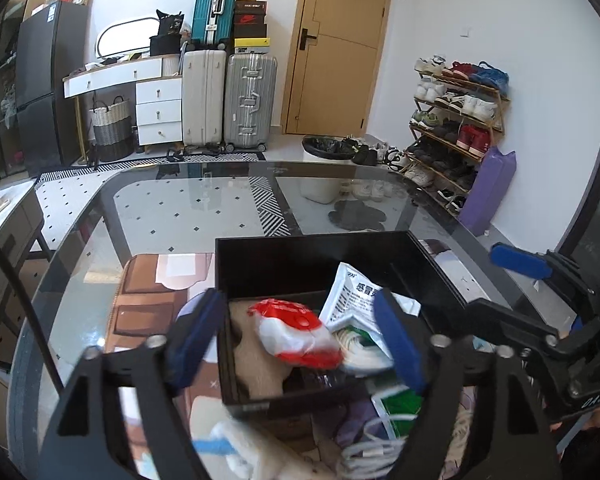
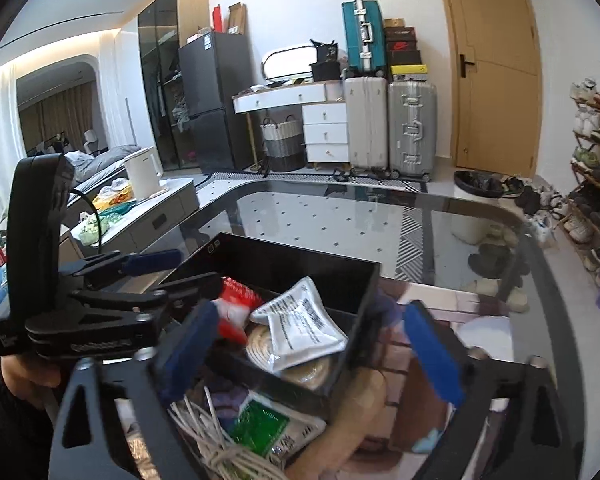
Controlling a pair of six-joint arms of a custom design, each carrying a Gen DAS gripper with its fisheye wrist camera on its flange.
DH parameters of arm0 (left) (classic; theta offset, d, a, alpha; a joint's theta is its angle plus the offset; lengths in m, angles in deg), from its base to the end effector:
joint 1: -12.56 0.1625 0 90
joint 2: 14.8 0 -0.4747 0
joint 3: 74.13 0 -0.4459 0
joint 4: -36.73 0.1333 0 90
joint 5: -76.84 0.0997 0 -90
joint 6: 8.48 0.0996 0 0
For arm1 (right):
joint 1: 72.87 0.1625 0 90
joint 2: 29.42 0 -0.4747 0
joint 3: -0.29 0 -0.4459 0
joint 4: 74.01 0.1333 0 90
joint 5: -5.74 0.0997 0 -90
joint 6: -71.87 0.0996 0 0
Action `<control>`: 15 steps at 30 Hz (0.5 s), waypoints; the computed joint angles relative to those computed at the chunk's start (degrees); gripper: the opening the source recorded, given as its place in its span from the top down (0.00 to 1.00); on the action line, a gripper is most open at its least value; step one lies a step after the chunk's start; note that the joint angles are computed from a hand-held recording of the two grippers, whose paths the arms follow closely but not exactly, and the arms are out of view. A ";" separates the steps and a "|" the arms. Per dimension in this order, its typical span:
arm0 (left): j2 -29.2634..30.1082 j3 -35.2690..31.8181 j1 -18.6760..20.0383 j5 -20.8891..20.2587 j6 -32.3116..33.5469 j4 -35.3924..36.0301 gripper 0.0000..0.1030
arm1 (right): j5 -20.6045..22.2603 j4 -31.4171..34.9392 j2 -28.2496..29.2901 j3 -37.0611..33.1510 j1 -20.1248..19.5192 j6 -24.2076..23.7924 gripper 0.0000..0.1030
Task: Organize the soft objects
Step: 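Withdraw both grippers from the box back toward the remaining items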
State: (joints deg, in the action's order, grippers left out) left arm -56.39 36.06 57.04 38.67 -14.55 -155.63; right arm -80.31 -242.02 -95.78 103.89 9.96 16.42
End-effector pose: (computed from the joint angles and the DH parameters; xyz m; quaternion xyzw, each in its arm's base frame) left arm -0.3047 -0.5958 0.0667 0.1710 0.8530 -0.4171 0.2629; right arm 0.0535 -0.6979 0.3174 0.3941 -0.8500 0.3142 0.1533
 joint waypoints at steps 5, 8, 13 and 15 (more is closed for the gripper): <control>-1.56 3.60 -1.52 -0.23 1.46 -4.76 0.03 | 0.82 0.99 -2.65 2.16 -1.62 1.23 0.01; -1.80 5.43 -2.87 1.88 2.84 -7.02 0.00 | 1.07 1.93 -4.33 4.02 -2.52 0.82 0.01; -2.68 8.44 -4.84 4.52 2.73 -7.99 0.00 | 0.79 2.30 -6.58 7.05 -3.59 -0.94 0.01; -3.17 9.33 -5.40 5.02 0.98 -6.55 0.00 | 0.19 2.34 -7.26 8.01 -3.76 -1.58 0.01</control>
